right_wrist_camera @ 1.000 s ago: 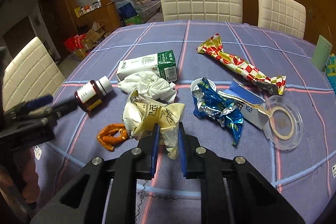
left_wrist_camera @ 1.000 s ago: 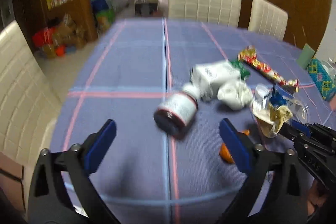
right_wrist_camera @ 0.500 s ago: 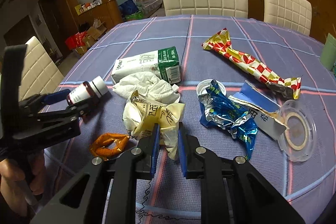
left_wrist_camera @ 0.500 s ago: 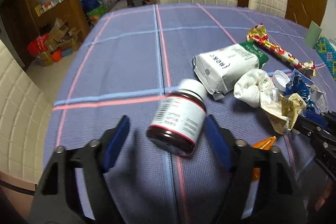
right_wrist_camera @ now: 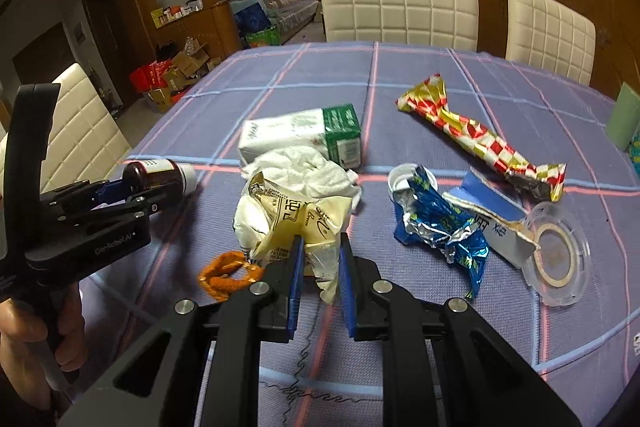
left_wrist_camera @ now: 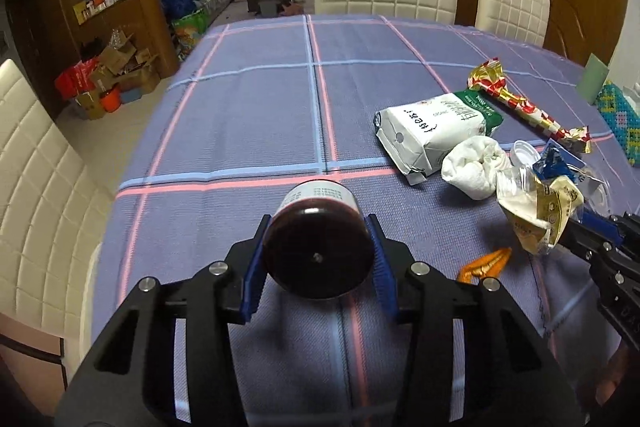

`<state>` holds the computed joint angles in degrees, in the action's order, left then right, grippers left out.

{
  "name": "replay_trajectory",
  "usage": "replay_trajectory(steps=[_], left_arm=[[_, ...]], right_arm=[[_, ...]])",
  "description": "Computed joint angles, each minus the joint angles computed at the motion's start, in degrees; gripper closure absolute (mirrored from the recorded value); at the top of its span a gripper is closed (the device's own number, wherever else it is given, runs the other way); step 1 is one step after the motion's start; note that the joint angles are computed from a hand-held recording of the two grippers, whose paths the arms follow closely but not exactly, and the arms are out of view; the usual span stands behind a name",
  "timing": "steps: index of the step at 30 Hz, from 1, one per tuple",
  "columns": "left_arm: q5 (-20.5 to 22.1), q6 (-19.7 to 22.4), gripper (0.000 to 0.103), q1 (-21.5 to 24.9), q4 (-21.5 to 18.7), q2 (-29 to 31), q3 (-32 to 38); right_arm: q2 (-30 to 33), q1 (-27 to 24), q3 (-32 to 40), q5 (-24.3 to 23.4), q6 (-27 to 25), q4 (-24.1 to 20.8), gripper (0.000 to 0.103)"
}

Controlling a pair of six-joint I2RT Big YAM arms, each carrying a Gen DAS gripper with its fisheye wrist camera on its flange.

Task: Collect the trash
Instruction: 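Grasp the brown medicine bottle with the left tool while the right tool grasps the crumpled gold wrapper, then carry the bottle and wrapper to the clear bin and release them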

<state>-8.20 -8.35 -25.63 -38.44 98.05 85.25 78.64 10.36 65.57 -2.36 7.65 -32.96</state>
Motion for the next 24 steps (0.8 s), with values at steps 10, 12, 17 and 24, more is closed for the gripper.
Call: replay_trajectory(steps=[10, 12, 17, 24], left_arm=[[-1.48, -0.86, 0.057, 1.42, 2.55, -7.69, -6.31], [-1.66, -0.98, 0.057, 1.89, 2.75, -8.97, -7.31], [-2.34, -1.63, 0.057, 3.61, 3.22, -12.39, -10.44], [-3.62, -2.26, 0.057, 6.93, 3.24, -17.05, -15.14]], right_arm=[[-2.12, 3.43, 0.77, 1.00, -0.51, -0.56, 0.086], [-2.10, 4.44, 1.26, 1.50, -0.73, -0.80, 0.086], [-1.42, 7.45, 2.89, 2.31, -1.84, -1.38, 0.086], [1.51, 11.93, 6.31, 2.60, -3.91, -1.93, 0.086]])
